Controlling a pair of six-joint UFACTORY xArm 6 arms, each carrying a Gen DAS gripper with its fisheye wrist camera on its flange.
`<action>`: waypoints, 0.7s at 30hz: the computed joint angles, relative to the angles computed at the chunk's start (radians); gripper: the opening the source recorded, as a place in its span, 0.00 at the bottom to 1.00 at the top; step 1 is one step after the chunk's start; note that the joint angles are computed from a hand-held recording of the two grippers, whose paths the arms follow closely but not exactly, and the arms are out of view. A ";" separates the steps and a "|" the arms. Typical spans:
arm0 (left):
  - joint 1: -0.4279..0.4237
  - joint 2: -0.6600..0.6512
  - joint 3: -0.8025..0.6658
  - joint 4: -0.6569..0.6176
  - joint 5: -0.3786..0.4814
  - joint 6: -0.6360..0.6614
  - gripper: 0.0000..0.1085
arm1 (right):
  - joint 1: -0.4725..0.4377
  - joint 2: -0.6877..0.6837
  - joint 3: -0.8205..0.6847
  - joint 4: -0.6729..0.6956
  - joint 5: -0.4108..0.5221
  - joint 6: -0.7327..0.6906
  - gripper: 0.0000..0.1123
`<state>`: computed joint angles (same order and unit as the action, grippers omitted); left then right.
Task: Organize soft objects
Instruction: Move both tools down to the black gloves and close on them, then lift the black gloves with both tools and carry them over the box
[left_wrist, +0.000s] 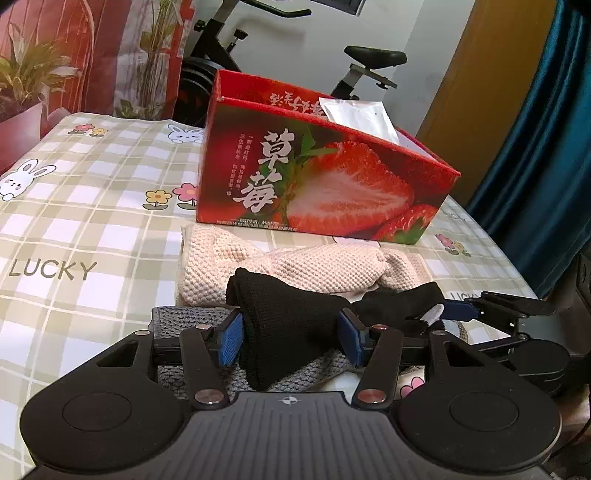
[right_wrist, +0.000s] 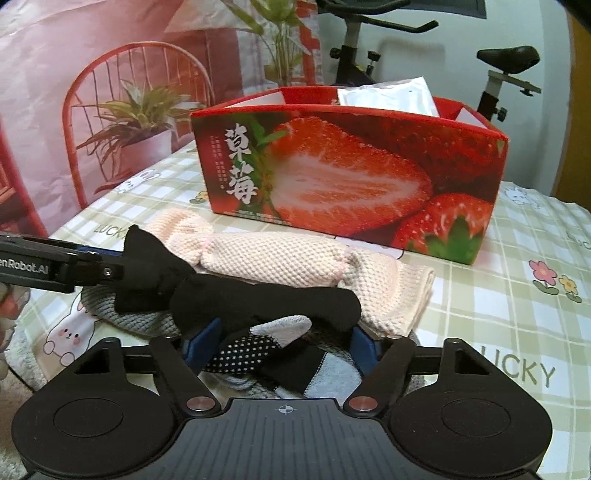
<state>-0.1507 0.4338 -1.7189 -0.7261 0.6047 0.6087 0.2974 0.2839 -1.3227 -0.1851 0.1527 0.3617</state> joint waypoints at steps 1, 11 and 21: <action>0.003 0.006 -0.007 -0.005 0.006 -0.002 0.53 | 0.001 -0.001 0.003 0.019 -0.005 -0.012 0.60; 0.005 0.014 -0.016 -0.081 0.064 0.079 0.42 | 0.028 0.018 -0.013 0.250 -0.027 -0.212 0.39; -0.001 -0.005 0.007 -0.170 0.005 0.169 0.24 | 0.043 0.004 -0.010 0.437 -0.107 -0.407 0.09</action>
